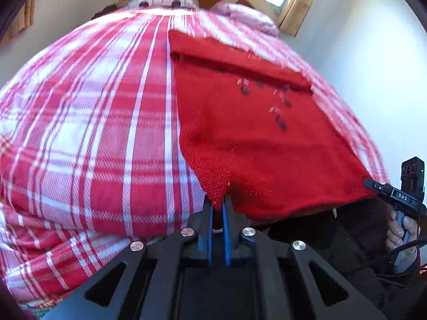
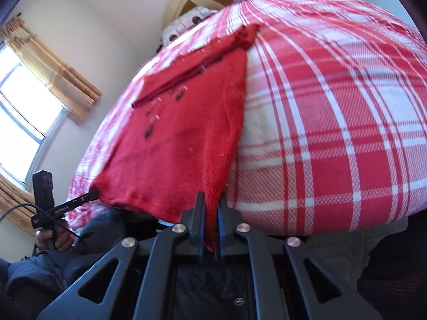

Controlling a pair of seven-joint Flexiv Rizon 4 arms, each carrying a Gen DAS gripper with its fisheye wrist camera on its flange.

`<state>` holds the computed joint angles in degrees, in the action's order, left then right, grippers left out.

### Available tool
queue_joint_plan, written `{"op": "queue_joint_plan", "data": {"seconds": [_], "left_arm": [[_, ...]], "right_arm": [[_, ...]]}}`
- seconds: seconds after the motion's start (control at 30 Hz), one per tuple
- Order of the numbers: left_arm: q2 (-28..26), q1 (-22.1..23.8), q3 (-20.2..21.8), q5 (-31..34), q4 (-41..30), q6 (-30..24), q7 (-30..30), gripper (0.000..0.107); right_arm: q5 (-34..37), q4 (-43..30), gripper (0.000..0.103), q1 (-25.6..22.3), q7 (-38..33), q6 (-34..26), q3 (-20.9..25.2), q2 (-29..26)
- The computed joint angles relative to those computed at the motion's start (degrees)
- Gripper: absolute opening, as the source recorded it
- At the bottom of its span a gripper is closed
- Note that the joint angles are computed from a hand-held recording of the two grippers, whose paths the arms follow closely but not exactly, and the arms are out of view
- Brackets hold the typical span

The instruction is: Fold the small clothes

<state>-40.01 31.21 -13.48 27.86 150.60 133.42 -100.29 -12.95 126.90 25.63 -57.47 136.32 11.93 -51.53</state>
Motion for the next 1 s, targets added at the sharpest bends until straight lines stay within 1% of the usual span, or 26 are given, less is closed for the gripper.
{"op": "queue_joint_plan", "data": {"seconds": [0.07,0.13,0.27,0.3,0.43,0.5,0.67,0.83,0.93,1.0], "left_arm": [[0.16,0.69,-0.26,0.90,0.10,1.18,-0.18,0.006],[0.26,2.54,-1.09,2.38,-0.02,1.17,-0.61,0.006],[0.68,5.74,-2.55,4.62,-0.02,1.05,-1.47,0.006],[0.90,7.20,-3.47,5.52,-0.17,0.66,-1.87,0.006],[1.52,7.29,-4.65,5.43,-1.56,0.58,-2.92,0.006],[2.18,8.21,-5.65,6.11,-2.27,0.24,-3.71,0.005],[4.14,12.57,-10.03,8.67,-4.91,-2.16,-6.58,0.005],[5.92,14.09,-12.83,9.08,-8.57,-5.29,-8.14,0.005],[6.09,14.42,-14.09,8.82,-10.59,-7.01,-8.54,0.006],[5.78,15.54,-15.99,8.65,-12.22,-8.62,-8.98,0.005]], "right_arm": [[-0.92,0.30,0.011,-1.22,0.28,2.00,0.89,-0.01],[-2.75,0.60,0.011,-2.79,1.02,4.13,1.83,-0.12],[-4.97,0.76,0.010,-3.83,2.38,7.51,2.32,-0.12],[-5.10,0.73,0.010,-3.73,2.52,8.22,2.22,-0.04],[-6.33,0.08,0.010,-4.09,3.86,10.10,1.96,0.29],[-7.10,-0.35,0.010,-4.53,4.77,10.94,1.83,0.35],[-8.42,-2.19,0.010,-5.45,7.37,11.34,1.08,0.80],[-10.00,-5.24,0.010,-6.42,9.90,9.98,0.36,1.15],[-11.11,-7.13,0.010,-7.03,11.41,9.69,0.16,1.10],[-11.93,-8.85,0.010,-7.35,12.45,9.20,-0.09,1.00]]}}
